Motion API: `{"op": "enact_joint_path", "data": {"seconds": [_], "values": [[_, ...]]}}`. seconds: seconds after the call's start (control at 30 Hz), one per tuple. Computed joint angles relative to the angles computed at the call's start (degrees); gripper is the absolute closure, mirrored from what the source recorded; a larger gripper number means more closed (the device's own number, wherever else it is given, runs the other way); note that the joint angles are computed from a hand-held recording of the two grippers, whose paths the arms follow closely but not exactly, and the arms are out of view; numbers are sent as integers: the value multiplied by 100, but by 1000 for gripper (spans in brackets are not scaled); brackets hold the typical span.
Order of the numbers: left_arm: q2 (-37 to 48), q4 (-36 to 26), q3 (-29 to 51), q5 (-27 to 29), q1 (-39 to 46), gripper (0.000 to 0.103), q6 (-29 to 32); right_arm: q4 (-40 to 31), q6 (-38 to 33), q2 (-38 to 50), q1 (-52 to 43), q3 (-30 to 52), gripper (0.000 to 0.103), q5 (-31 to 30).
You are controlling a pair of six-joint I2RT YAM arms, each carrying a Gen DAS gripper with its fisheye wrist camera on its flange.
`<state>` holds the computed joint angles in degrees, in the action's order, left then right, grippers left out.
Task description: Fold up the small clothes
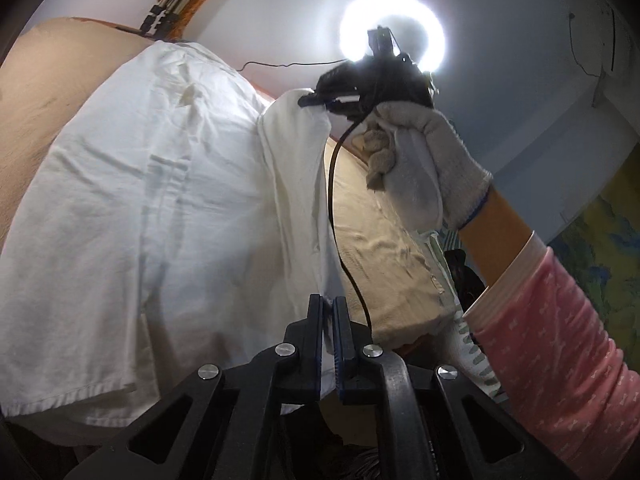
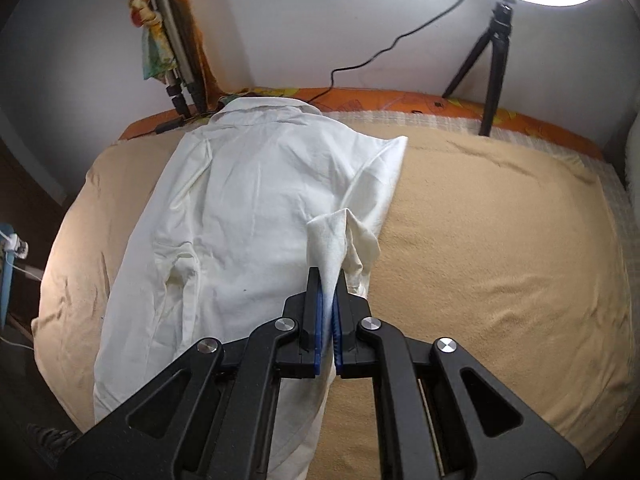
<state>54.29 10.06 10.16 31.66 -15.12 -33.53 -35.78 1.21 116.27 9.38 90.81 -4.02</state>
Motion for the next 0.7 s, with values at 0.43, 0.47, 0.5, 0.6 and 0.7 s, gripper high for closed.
{"op": "enact_joint_path", "data": {"seconds": [0.43, 0.47, 0.5, 0.6, 0.7], "values": [[-702, -1218, -329, 912, 1656, 103, 861, -449, -234, 1201, 1114, 1032, 98, 872], [-689, -1283, -334, 953, 1759, 103, 939, -469, -219, 1287, 1133, 1096, 98, 863], [-583, -1268, -332, 1004, 1860, 103, 1017, -489, -203, 1371, 1153, 1155, 98, 861], [-377, -1265, -317, 998, 1925, 103, 1110, -610, -197, 1549, 1116, 1323, 95, 648], [-223, -1198, -233, 856, 1799, 103, 1092, -433, -56, 1099, 915, 881, 74, 64]]}}
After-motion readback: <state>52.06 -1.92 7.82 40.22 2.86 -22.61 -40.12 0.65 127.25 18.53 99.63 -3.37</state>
